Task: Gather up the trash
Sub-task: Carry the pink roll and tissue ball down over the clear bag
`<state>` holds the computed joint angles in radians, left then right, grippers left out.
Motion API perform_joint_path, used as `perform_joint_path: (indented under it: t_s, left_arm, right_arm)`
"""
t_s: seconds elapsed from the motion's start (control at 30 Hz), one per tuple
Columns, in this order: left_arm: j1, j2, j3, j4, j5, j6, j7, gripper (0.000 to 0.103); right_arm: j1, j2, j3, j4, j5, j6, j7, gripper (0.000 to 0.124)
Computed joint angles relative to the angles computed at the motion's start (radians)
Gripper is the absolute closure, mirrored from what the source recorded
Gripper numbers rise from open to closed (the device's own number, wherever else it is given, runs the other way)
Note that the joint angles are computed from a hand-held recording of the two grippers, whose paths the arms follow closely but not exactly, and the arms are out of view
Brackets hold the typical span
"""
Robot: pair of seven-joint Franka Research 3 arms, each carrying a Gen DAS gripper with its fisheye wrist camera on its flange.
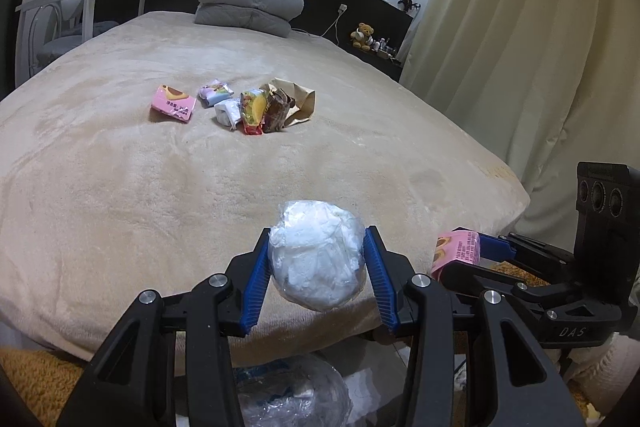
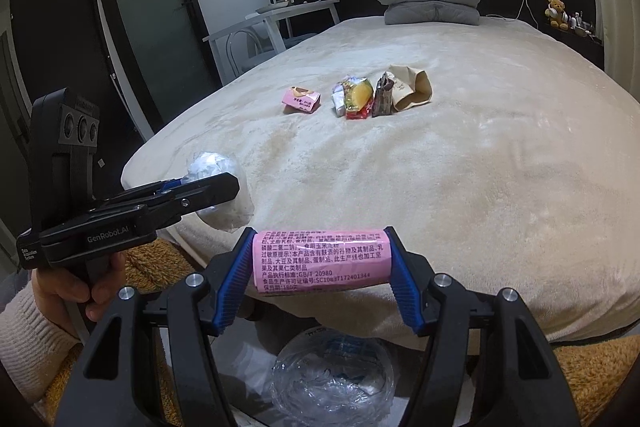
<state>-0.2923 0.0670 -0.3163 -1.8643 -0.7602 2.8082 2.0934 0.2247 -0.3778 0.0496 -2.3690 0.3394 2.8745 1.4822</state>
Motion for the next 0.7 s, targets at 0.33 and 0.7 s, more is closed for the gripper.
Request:
perform_joint_path:
  t_s: [0.33,0.7]
  left_arm:
    - [-0.023,-0.039,0.016,-0.082,0.031,-0.04,-0.058,0.059]
    - [-0.018,0.009,0.023,-0.072,0.19,-0.204,-0.231,0.059]
  right_arm:
    - [0.009,0.0,-0.012,-0.019,0.023,-0.114,0.025,0.061]
    - [-0.005,0.045,-0.022,0.003,0.03,-0.277,0.033,0.061]
